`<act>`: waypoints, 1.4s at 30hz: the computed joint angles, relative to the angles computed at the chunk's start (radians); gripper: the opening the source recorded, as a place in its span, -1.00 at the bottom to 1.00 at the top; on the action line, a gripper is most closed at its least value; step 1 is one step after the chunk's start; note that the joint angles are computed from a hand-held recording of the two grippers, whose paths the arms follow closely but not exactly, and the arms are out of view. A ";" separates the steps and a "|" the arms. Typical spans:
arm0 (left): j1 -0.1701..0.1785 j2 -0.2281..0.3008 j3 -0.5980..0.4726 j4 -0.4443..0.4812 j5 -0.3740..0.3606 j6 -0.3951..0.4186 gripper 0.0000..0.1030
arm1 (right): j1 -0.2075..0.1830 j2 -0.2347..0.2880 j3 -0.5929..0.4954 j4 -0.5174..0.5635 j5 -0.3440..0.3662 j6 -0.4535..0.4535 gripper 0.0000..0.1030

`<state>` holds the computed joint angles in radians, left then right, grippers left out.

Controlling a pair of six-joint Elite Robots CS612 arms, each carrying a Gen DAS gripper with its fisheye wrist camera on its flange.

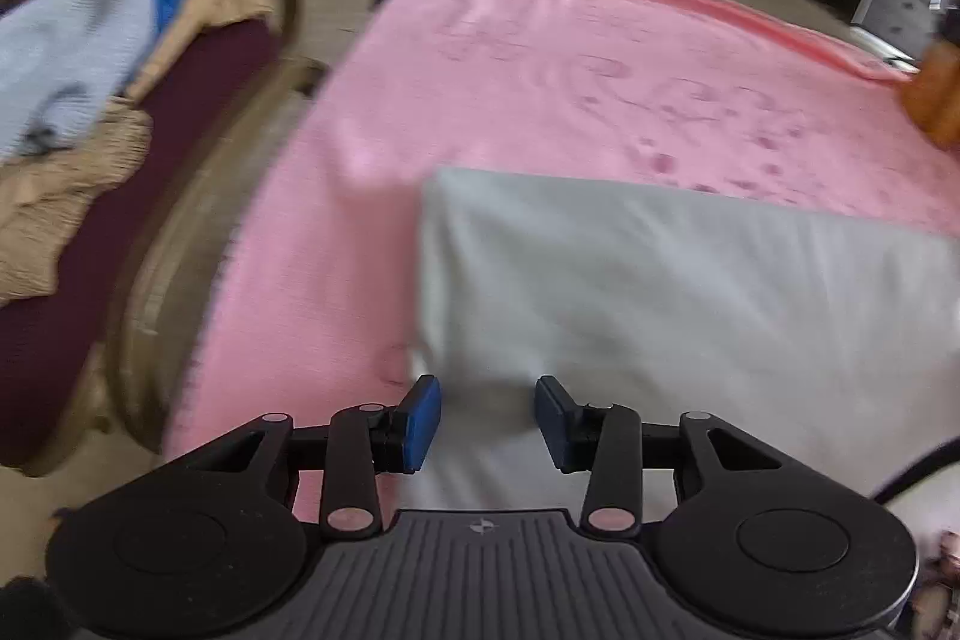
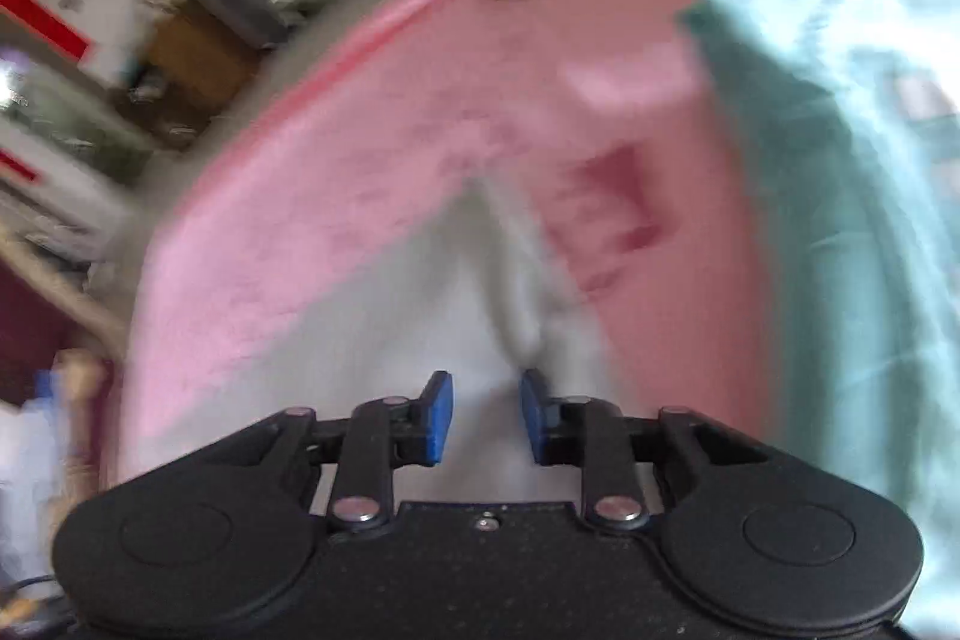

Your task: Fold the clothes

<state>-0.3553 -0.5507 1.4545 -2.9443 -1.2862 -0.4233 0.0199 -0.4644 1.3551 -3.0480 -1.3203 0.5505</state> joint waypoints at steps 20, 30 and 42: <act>0.016 0.062 -0.091 -0.209 -0.158 0.145 -0.35 | -0.002 0.079 -0.097 -0.249 0.167 0.087 -0.34; 0.042 0.125 -0.202 -0.064 0.083 -0.143 -0.27 | -0.032 0.157 -0.202 -0.198 0.274 0.227 -0.66; 0.015 0.032 -0.050 -0.165 0.226 -0.211 -0.37 | -0.027 0.063 -0.039 -0.395 -0.021 0.463 -0.46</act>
